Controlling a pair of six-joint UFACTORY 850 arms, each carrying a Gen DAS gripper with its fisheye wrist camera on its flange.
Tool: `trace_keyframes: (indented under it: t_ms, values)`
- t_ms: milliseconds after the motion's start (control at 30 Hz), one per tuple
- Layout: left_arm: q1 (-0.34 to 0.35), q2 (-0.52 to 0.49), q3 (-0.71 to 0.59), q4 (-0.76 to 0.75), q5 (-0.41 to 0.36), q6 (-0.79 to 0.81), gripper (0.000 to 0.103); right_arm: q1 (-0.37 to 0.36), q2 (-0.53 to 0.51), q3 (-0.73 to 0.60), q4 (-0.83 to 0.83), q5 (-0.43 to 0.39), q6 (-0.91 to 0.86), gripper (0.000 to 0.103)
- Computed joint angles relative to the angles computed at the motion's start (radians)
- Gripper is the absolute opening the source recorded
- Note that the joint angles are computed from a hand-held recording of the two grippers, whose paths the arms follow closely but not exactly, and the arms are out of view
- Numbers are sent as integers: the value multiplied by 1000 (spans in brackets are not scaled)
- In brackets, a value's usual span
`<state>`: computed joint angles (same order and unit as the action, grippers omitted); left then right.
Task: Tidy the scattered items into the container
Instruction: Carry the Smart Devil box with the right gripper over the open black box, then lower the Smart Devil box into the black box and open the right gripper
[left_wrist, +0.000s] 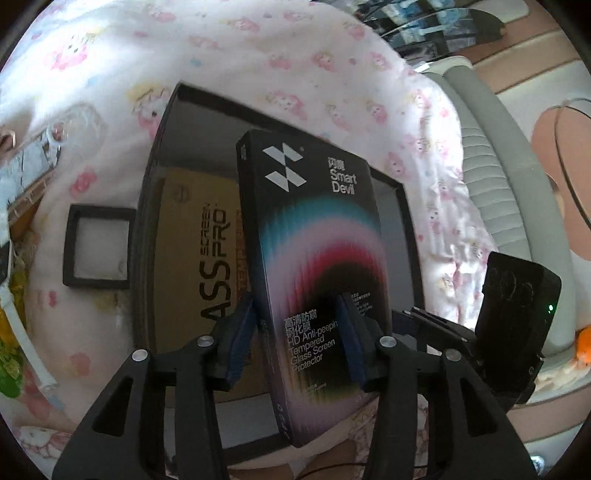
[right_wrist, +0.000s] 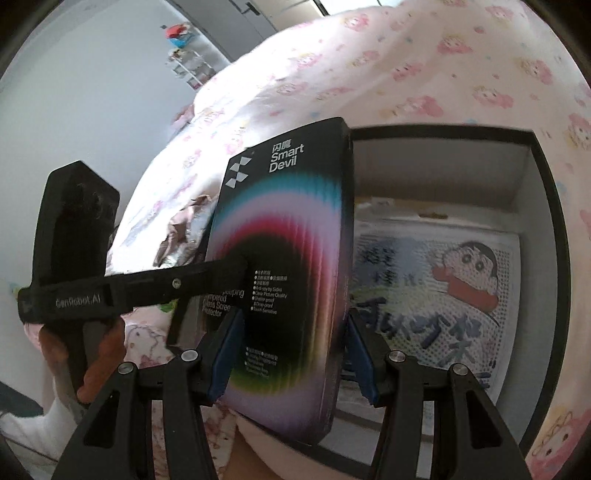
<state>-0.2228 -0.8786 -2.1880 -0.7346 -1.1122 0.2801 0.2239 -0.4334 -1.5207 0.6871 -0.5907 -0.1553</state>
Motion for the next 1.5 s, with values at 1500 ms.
trace_keyframes:
  t_ms: [1500]
  values:
    - [-170,-87,-146,268,-142,-83,17,-33,74,58,-392,145,472,53]
